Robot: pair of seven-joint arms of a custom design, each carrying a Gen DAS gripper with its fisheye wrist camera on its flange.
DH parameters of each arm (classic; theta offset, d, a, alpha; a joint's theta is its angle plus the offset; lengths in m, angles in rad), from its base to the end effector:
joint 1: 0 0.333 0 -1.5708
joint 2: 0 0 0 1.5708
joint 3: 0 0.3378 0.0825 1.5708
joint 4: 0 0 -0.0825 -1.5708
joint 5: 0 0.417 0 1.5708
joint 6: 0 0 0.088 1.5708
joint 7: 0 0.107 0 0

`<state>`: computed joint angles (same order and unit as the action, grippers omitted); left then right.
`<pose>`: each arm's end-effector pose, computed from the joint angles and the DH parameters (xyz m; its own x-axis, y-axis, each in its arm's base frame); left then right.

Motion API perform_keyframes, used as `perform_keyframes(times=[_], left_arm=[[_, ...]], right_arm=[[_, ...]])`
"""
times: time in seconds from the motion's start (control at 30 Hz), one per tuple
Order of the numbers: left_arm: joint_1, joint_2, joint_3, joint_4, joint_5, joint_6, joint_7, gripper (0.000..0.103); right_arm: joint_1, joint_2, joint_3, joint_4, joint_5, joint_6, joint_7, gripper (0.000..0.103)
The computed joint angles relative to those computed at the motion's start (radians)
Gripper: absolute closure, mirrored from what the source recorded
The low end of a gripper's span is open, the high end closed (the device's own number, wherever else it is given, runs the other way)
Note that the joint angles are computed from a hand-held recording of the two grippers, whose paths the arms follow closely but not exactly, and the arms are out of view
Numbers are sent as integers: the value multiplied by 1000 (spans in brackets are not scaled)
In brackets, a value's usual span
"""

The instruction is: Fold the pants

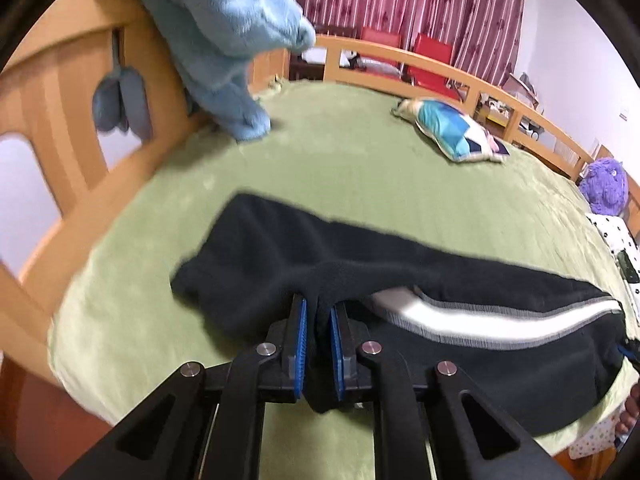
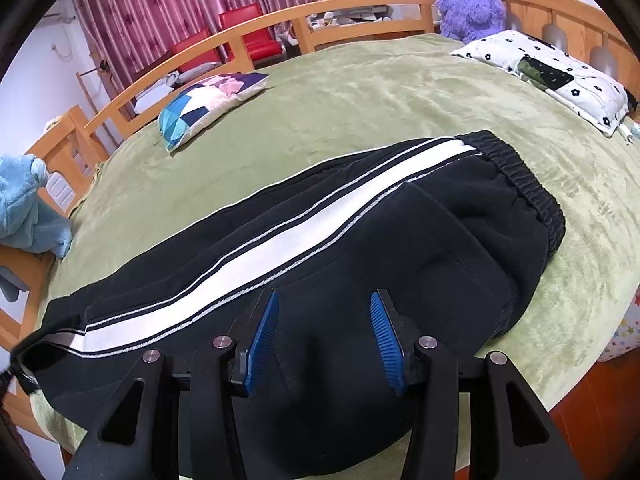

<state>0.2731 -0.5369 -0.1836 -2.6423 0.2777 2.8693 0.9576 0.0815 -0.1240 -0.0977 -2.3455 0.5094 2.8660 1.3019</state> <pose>0.4374 0.0192 0.5003 0.3991 -0.9119 0.0963 -0.6249 -0.3473 -0.6992 0.5518 -0.0371 0.4525 -0.1071 -0.9618 -0.2519 -0.7745 0.2395 -0.5854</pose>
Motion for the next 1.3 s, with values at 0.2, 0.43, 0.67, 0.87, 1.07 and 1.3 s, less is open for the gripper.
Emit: perform_keyframes(times=[0.2, 0.43, 0.67, 0.87, 1.07, 1.3], left_arm=[[57, 171, 4, 181, 64, -17, -9, 92], [9, 391, 71, 375, 104, -77, -20, 91], [-37, 390, 85, 383, 377, -168, -257, 30], [-69, 316, 90, 297, 308, -140, -221, 30], [-61, 219, 58, 202, 275, -147, -231, 30], [-30, 150, 43, 118, 208, -165, -246, 30]], right_arm=[[-52, 36, 13, 38, -152, -16, 127, 56], [-109, 77, 7, 93, -338, -32, 303, 53], [-164, 112, -22, 105, -419, -26, 432, 36], [-201, 205, -7, 163, 44, -128, 138, 25], [-258, 301, 54, 234, 418, -99, -62, 10], [-288, 329, 80, 326, 433, -94, -184, 80]])
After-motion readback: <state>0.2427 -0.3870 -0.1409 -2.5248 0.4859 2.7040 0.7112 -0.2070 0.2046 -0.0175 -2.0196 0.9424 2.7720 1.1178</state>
